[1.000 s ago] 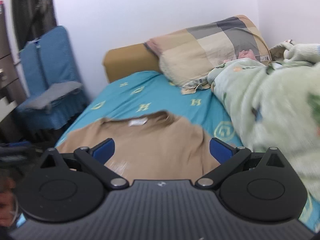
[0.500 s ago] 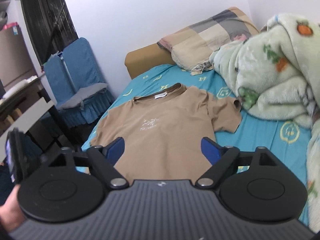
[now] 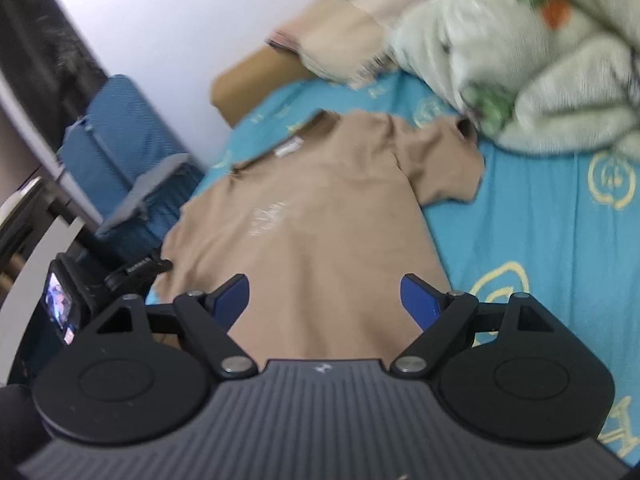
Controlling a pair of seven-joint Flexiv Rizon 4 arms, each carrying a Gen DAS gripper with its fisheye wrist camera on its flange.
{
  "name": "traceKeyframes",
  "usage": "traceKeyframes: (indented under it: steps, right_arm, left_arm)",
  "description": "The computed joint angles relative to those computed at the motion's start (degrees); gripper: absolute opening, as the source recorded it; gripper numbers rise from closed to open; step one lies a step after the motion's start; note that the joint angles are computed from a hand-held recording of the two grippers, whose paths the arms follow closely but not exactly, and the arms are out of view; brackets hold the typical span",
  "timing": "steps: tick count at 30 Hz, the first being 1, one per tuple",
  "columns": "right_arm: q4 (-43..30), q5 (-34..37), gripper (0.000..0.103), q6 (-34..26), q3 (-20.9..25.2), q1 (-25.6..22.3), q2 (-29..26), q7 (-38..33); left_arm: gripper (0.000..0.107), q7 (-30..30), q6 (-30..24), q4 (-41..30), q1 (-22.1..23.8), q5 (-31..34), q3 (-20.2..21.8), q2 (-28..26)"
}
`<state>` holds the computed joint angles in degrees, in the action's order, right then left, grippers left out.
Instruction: Fold clothes
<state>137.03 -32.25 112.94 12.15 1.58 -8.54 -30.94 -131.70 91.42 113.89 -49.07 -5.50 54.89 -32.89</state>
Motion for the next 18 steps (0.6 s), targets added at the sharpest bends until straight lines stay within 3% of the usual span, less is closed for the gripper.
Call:
traceKeyframes:
  steps: [2,4,6,8,10,12,14,18]
  right_arm:
    - [-2.06,-2.54,0.085,0.13,1.00,-2.32,-2.98,3.86]
    - [-3.46,-2.92,0.085,-0.32,1.77,-3.50,-4.65,5.91]
    - [-4.05,-3.14,0.085,0.58,2.49,-4.69,-5.88,7.14]
    - [-4.17,-2.73,0.085,0.52,2.43,-4.73,-6.26,7.63]
    - [-4.46,-5.21,0.085,0.06,4.09,-7.35,-6.75,10.12]
    - [-4.42,-8.04,0.085,0.95,5.71,-10.26,-7.27,13.31]
    - [-4.03,-9.07,0.085,1.74,5.30,-10.55,-7.07,15.01]
    - [-2.86,-6.22,0.085,1.57,2.36,-7.09,-5.58,13.82]
  left_arm:
    - [0.085,-0.40,-2.42,-3.25,1.75,-0.60,0.00,-3.04]
    - [0.079,-0.59,-8.21,-7.04,2.22,0.20,0.79,-5.76]
    - [0.071,-3.07,-9.99,-9.47,0.30,2.10,3.93,-9.04]
    - [0.037,-4.37,-11.90,-11.93,-1.28,4.35,6.41,-11.45]
    - [0.016,-3.53,-15.97,-15.26,-2.87,7.37,8.41,-13.45]
    - [0.012,-0.82,-21.49,-20.05,-6.40,12.74,12.19,-17.07]
    - [0.010,3.18,-21.68,-23.25,-8.47,18.78,13.30,-19.24]
    - [0.004,13.62,-17.16,-26.06,-9.67,29.03,8.57,-18.15]
